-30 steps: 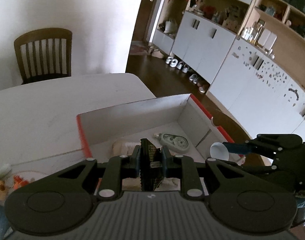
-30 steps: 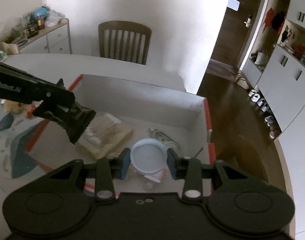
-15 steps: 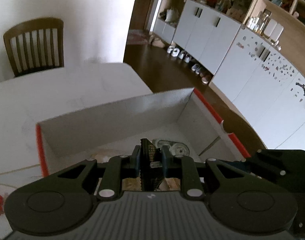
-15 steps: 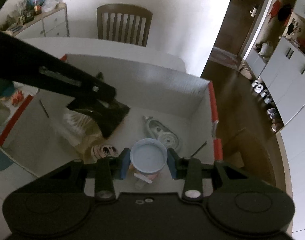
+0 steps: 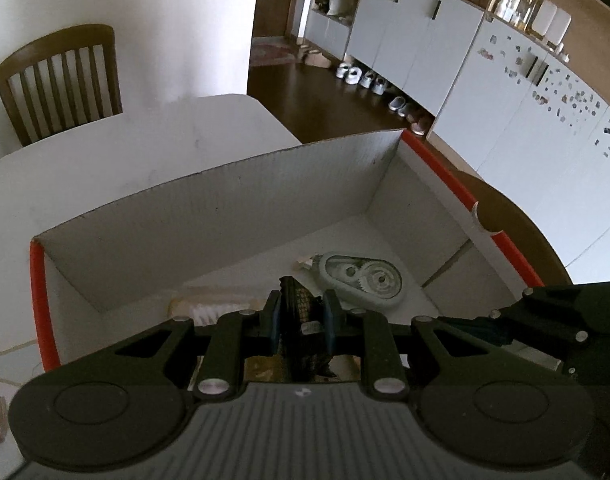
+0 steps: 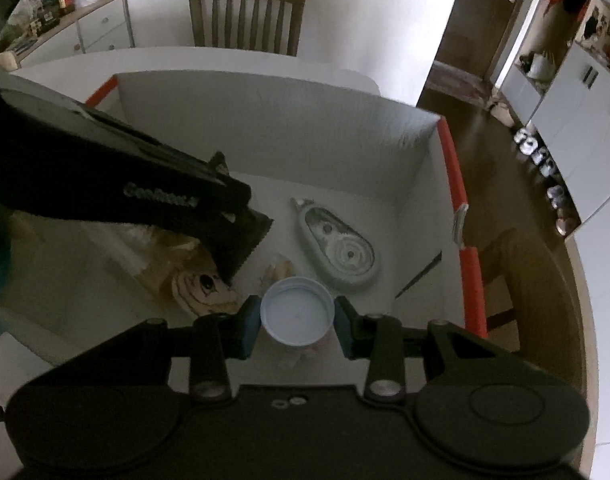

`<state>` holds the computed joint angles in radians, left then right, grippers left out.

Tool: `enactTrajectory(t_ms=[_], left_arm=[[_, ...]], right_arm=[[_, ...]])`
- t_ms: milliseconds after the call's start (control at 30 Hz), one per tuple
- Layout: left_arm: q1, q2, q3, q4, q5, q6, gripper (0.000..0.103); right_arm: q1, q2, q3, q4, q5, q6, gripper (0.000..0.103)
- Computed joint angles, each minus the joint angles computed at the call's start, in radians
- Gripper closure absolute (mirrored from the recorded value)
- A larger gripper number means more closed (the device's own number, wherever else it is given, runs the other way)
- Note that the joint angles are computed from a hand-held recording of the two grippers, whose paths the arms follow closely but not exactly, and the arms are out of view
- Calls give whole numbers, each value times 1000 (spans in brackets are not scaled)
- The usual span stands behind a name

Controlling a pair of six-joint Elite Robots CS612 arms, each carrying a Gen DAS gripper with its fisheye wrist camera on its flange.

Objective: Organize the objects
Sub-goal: 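Open the left tool to drop the packet while the right releases the bottle cap in the box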

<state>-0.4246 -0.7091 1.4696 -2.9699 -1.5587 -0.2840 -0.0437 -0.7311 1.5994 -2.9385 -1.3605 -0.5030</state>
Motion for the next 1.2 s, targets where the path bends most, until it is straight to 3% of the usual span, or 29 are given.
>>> enactTrajectory(t_ms=[400, 467, 533, 600, 1200], left_arm=[[-1, -8, -3, 85, 27, 30, 77], [-7, -13, 7, 74, 44, 50, 70], [-13, -18, 17, 56, 56, 74, 43], [-21, -25, 35, 21, 79, 95, 35], [-8, -108, 148, -101, 43, 97, 35]], right_arm=[[-2, 6, -9, 36, -9, 25, 63], [-3, 3, -6, 33, -7, 30, 62], [-4, 0, -1, 26, -7, 31, 58], [-4, -1, 1, 18, -7, 35, 55], [-18, -76, 82, -47, 61, 67, 46]])
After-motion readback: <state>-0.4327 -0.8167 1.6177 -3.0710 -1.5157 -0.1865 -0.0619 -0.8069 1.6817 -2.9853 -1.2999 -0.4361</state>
